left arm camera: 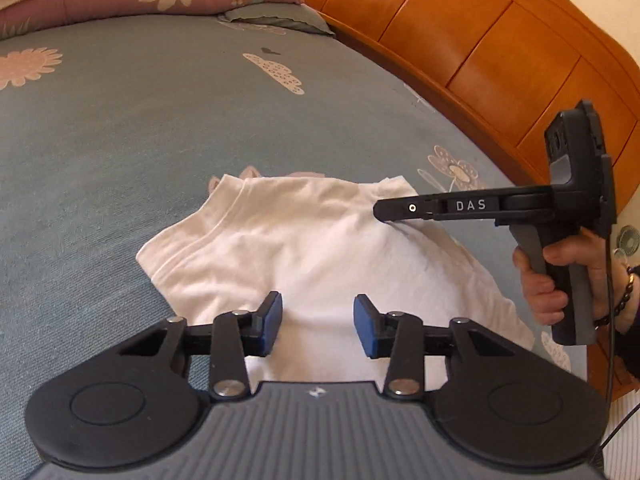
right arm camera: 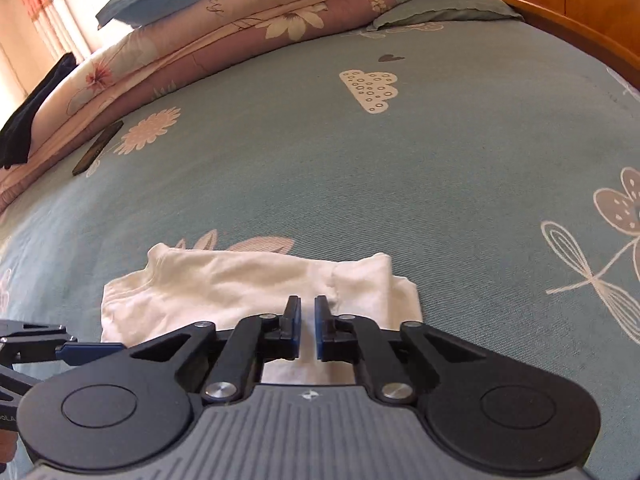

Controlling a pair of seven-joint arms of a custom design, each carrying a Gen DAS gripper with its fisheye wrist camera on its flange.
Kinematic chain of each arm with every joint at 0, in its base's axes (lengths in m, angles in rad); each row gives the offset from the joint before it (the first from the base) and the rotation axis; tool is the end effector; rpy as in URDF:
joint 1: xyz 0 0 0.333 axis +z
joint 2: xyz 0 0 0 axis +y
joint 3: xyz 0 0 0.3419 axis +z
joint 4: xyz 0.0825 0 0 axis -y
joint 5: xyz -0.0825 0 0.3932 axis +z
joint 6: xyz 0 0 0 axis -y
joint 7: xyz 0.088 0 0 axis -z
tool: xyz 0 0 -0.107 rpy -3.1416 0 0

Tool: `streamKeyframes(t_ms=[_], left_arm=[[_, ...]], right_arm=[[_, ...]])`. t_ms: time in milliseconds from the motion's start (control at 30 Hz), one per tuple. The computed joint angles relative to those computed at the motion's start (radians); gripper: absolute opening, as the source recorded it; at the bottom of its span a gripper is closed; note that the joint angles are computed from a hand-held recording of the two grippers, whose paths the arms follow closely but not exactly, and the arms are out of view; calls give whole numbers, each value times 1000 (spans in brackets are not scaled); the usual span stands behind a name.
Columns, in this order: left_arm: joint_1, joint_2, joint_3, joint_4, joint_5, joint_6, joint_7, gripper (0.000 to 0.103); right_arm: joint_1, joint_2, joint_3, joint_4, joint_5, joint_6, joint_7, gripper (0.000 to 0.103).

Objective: Fold clothes

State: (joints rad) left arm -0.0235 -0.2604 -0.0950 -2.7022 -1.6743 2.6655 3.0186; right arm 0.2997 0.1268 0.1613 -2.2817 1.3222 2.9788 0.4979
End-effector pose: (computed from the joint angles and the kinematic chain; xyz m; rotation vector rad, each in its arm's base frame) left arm 0.3937 -0.0163 0.3317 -1.9071 2.0553 -1.2624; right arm 0.5161 0.1800 0.3466 -1.9329 1.4806 -0.1724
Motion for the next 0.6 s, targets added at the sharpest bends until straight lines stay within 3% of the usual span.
streamKeyframes(t_ms=[67, 100, 133, 233, 333, 400, 500, 533, 600], left_arm=[[16, -40, 22, -20, 99, -24, -119, 40], [17, -64, 24, -29, 150, -23, -176, 42], [13, -94, 26, -40, 191, -23, -214, 51], [-22, -143, 54, -49, 243, -95, -218, 56], [-70, -143, 38, -53, 289, -127, -187, 56], [-99, -130, 25, -62, 310, -122, -180, 56], [-120, -134, 22, -83, 322, -111, -209, 56], [-123, -147, 24, -92, 330, -107, -225, 56], [-129, -173, 28, -110, 347, -101, -260, 56]], right_arm=[[3, -19, -4, -21, -9, 33, 40, 10], [-2, -44, -9, -39, -18, 8, 60, 12], [-4, -72, -12, -56, -1, -22, 50, 17], [9, -170, -38, -119, 61, -132, -28, 24], [19, -213, -75, -163, -9, -254, -7, 31], [20, -205, -89, -175, -67, -284, 31, 31], [10, -186, -106, -186, -75, -238, 47, 24], [3, -189, -113, -189, -62, -228, 53, 11], [-7, -200, -116, -203, -78, -167, 121, 15]])
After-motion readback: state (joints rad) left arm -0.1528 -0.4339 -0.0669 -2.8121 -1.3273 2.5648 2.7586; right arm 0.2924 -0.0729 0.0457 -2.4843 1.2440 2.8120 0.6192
